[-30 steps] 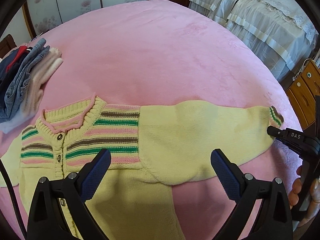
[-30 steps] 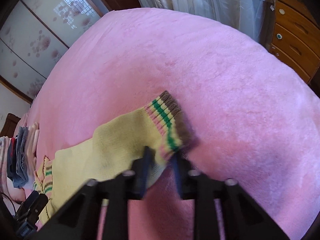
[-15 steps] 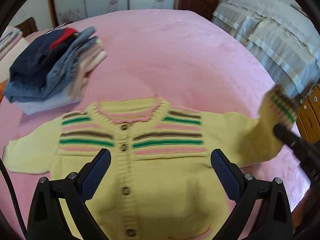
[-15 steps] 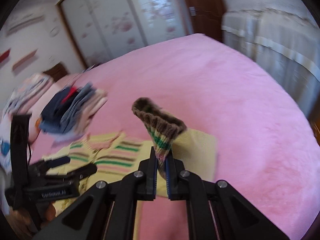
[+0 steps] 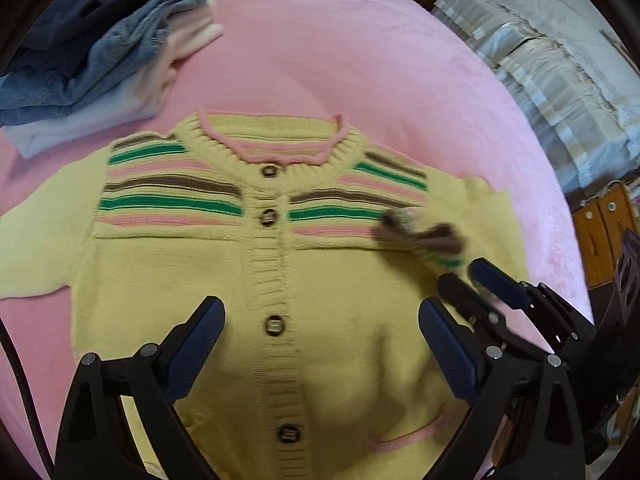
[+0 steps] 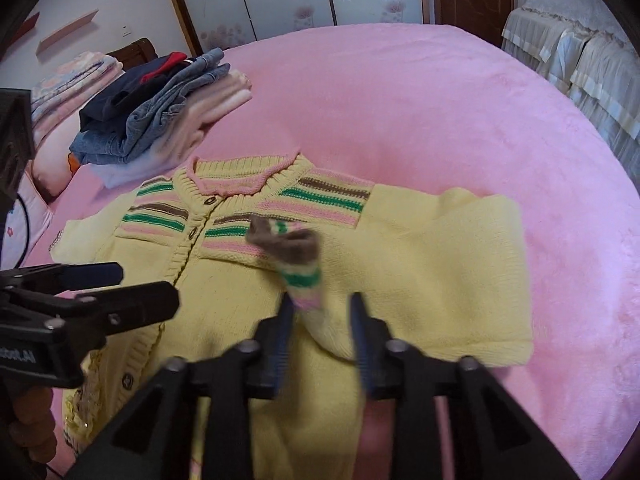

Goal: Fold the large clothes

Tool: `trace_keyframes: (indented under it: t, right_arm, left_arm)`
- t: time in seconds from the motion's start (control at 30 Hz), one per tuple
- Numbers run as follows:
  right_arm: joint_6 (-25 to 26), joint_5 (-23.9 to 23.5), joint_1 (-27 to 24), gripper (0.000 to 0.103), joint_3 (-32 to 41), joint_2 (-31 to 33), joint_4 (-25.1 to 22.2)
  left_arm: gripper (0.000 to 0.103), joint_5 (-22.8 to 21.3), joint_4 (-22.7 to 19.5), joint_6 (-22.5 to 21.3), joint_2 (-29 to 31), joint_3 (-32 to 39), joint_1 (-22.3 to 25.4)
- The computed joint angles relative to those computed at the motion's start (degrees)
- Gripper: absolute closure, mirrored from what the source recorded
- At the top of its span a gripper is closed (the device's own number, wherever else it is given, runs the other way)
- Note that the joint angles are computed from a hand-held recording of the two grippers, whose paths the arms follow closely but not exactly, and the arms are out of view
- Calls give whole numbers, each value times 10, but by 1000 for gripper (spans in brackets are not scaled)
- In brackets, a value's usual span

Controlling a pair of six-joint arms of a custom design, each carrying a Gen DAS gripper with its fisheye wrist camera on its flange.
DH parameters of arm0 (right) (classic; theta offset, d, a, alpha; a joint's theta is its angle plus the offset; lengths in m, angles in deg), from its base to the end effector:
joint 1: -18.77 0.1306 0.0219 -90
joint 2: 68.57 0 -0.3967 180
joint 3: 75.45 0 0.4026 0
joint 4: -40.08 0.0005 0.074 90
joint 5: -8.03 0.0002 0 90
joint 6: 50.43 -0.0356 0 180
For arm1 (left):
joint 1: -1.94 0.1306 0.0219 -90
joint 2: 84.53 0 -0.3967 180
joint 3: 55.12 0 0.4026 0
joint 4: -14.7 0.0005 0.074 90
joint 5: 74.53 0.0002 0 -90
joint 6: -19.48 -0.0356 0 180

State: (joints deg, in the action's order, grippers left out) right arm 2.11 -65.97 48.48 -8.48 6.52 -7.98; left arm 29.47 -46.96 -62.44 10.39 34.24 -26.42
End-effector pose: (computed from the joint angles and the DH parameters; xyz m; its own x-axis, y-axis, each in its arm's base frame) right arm 0.3338 0.1786 0.3671 -0.7815 0.2272 -0.5811 0.1665 0.9735 0.1567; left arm 0.4343 -0.2448 0.3867 -0.8797 0.3199 -0.3520 0.4239 0.8629 -0.2753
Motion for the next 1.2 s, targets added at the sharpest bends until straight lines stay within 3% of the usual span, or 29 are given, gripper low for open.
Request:
trace_keyframes:
  t: [0.03, 0.1, 0.2, 0.33, 0.47, 0.67, 0.73, 0.8, 0.83, 0.87, 0.9, 0.93, 1.03, 1.2]
  right_arm:
    - [3, 15, 4, 48, 0, -7, -7]
    - [13, 48, 18, 46, -1, -20, -15]
    - [10, 60, 30, 47, -12, -53, -33]
    - [-36, 44, 33, 47, -33, -85, -38]
    - [-95, -12, 22, 47, -71, -120, -18]
    - [-129, -27, 19, 47, -98, -134, -17]
    - [-135, -30, 15, 47, -103, -137, -15]
    - [-139, -32, 10, 47, -107, -138, -12]
    - [-142, -34, 7, 47, -108, -138, -10]
    - [-145, -36, 6, 48, -110, -139, -9]
    - [-147, -38, 4, 48, -111, -140, -6]
    - [-150, -39, 3, 48, -113, -141, -5]
    - [-154, -39, 2, 48, -114, -142, -9]
    - [-153, -39, -7, 48, -114, -140, -14]
  left_arm:
    - [6, 13, 4, 2, 0, 0, 0]
    - [6, 41, 10, 6, 2, 0, 1]
    - [6, 83, 10, 12, 12, 4, -1]
    - [6, 147, 6, 36, 39, 17, 5]
    - [20, 201, 8, 81, 70, 29, 4]
    - [24, 184, 32, 107, 93, 33, -20]
    - [33, 187, 35, 109, 97, 36, -25]
    - [51, 192, 28, 104, 105, 47, -31]
    - [55, 193, 24, 104, 109, 51, -34]
    - [66, 197, 21, 102, 112, 53, -33]
    - [84, 202, 20, 104, 113, 53, -34]
    - [90, 203, 16, 107, 117, 56, -36]
    - [94, 171, 21, 101, 104, 56, -42]
    - [94, 57, 50, 55, 64, 84, -59]
